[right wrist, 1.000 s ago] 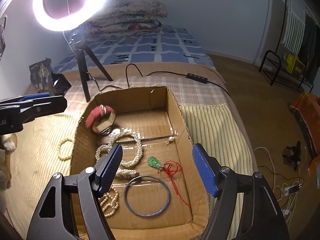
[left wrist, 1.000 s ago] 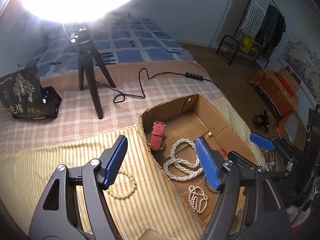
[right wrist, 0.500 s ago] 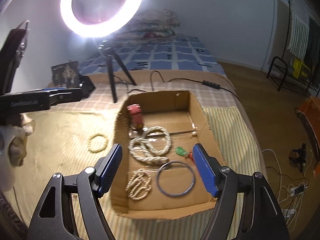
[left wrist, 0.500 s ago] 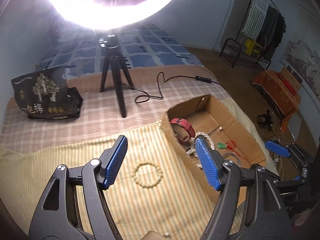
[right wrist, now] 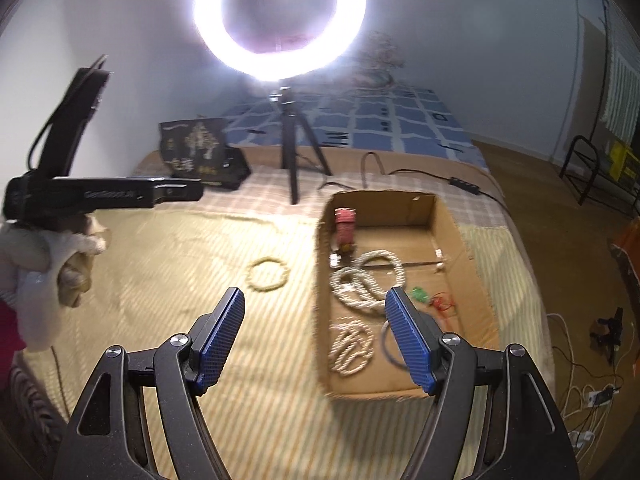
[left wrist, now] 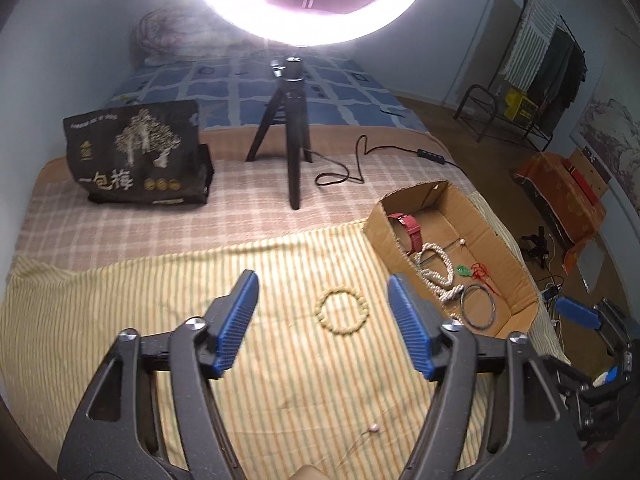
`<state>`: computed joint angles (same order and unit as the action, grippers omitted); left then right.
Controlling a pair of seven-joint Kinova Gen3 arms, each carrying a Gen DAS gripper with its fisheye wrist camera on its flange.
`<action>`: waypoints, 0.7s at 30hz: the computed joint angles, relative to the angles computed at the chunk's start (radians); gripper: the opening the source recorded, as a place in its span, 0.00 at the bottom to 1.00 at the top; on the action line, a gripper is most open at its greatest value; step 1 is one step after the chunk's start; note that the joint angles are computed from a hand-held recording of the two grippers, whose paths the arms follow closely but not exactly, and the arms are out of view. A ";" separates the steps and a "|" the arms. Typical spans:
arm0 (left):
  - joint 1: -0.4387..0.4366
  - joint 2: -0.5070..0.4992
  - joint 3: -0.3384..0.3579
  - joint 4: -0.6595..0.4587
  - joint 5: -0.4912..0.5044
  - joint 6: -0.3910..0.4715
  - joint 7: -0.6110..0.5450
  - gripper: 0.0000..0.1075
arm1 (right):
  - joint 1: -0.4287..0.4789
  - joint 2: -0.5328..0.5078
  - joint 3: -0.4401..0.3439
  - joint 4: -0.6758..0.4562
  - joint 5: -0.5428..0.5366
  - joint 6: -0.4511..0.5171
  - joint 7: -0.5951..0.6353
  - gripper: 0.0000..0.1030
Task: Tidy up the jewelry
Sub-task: 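Withdraw both open tools from the box toward the remaining jewelry, then close left tool on the second pearl earring while right tool approaches the bead bracelet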
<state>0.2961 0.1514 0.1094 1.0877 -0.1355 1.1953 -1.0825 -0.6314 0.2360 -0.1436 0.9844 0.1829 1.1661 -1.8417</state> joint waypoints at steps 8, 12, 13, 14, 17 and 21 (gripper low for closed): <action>-0.052 -0.064 -0.003 0.107 0.074 -0.012 -0.034 0.52 | -0.045 -0.014 -0.015 0.036 0.014 0.012 -0.070 0.70; -0.069 -0.099 0.000 0.169 0.097 -0.030 -0.048 0.51 | -0.068 -0.011 -0.021 0.060 0.020 0.022 -0.127 0.70; -0.074 -0.113 0.000 0.193 0.108 -0.040 -0.049 0.50 | -0.076 -0.012 -0.023 0.073 0.027 0.018 -0.143 0.70; -0.078 -0.122 0.001 0.210 0.114 -0.046 -0.047 0.47 | -0.082 -0.011 -0.024 0.082 0.032 0.017 -0.156 0.70; -0.086 -0.152 0.007 0.269 0.136 -0.059 -0.054 0.43 | -0.092 -0.013 -0.028 0.108 0.040 0.010 -0.183 0.70; -0.095 -0.189 0.012 0.330 0.153 -0.079 -0.054 0.43 | -0.090 -0.034 -0.037 0.170 0.042 -0.025 -0.208 0.68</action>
<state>0.2006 -0.0374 0.1217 1.4179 0.0172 1.1167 -1.1364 -0.7218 0.2021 -0.1807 1.1544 0.2253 1.1414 -2.0500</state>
